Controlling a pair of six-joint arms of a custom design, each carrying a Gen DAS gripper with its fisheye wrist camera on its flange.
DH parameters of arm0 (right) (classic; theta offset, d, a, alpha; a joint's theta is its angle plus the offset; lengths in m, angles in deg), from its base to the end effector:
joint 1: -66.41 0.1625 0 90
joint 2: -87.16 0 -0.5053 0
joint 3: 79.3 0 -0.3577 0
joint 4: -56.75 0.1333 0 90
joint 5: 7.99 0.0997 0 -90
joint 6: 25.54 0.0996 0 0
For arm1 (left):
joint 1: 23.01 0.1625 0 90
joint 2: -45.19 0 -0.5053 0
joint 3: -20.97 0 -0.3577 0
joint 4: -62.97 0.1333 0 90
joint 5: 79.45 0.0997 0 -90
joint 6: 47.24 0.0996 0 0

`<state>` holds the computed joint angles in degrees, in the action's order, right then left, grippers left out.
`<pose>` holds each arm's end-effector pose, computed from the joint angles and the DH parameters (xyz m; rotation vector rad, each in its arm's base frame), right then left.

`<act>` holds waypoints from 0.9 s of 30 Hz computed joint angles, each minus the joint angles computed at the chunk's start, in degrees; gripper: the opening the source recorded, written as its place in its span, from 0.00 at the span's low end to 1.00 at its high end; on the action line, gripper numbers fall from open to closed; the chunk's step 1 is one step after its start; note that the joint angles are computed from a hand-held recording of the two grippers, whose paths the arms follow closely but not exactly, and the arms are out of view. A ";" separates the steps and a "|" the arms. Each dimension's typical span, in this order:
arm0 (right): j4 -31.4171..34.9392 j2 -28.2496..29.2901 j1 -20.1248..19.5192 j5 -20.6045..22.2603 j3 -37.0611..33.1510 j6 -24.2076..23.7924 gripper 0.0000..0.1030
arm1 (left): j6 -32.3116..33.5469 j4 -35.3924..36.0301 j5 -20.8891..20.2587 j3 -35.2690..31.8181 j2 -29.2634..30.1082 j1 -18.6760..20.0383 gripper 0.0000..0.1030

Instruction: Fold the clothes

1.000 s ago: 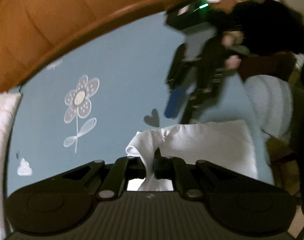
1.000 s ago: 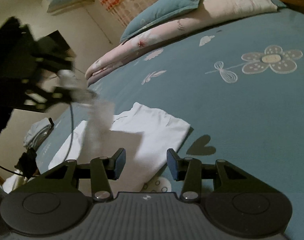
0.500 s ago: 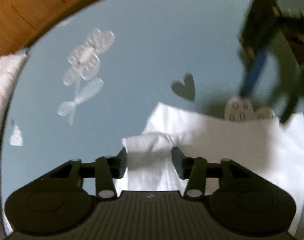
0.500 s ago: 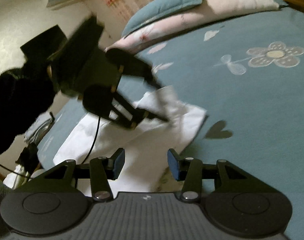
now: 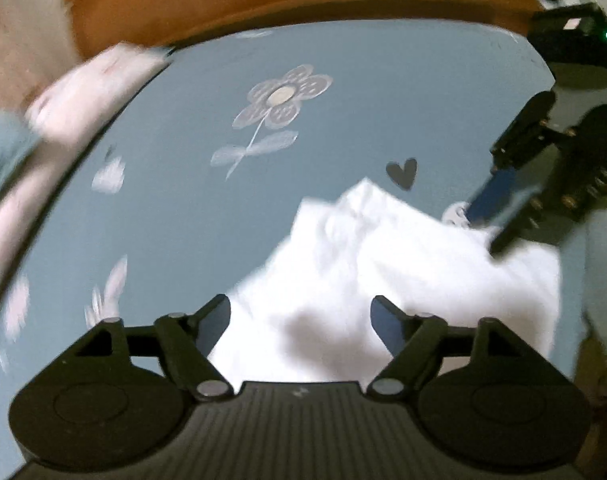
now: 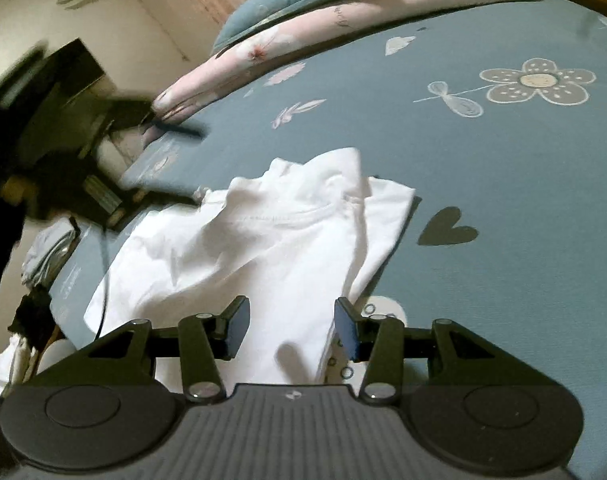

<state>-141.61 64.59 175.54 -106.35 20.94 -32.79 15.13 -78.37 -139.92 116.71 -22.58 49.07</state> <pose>0.3348 -0.6026 -0.0269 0.6139 -2.8781 0.8253 -0.0212 -0.6584 0.4225 1.5120 2.0047 -0.2301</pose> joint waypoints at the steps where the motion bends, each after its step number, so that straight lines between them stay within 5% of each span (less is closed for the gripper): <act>1: -0.77 0.14 0.07 -0.50 -0.16 0.14 0.49 | -2.42 0.82 -0.34 0.51 -0.99 0.57 0.77; 8: -0.28 4.37 0.26 -5.11 -8.87 0.39 0.48 | -18.37 8.50 -6.14 2.03 -6.03 4.84 0.85; 14: 2.23 7.81 0.92 -10.68 -14.02 -0.61 0.47 | -22.84 8.56 -6.92 3.30 -7.55 7.46 0.85; 15: 2.05 7.76 1.08 -10.83 -13.78 -0.59 0.40 | -23.16 8.27 -7.15 3.40 -7.68 7.82 0.85; 16: 2.23 7.62 1.35 -11.33 -13.55 -0.68 0.21 | -23.03 7.58 -7.05 3.68 -7.76 8.01 0.85; 19: 2.75 6.98 2.11 -12.59 -12.57 -0.88 0.03 | -21.67 5.20 -5.86 4.84 -7.75 8.09 0.86; 26: 3.30 4.96 2.26 -15.40 -9.63 2.14 0.04 | -19.58 3.80 -7.55 4.63 -8.13 9.35 0.86; 27: 4.18 4.99 2.33 -16.59 -9.95 2.93 0.12 | -19.72 3.06 -7.18 4.60 -8.03 9.40 0.86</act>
<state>-137.43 69.58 177.86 -122.94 10.99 -29.86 -4.58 -75.31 -147.10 121.31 -30.61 58.48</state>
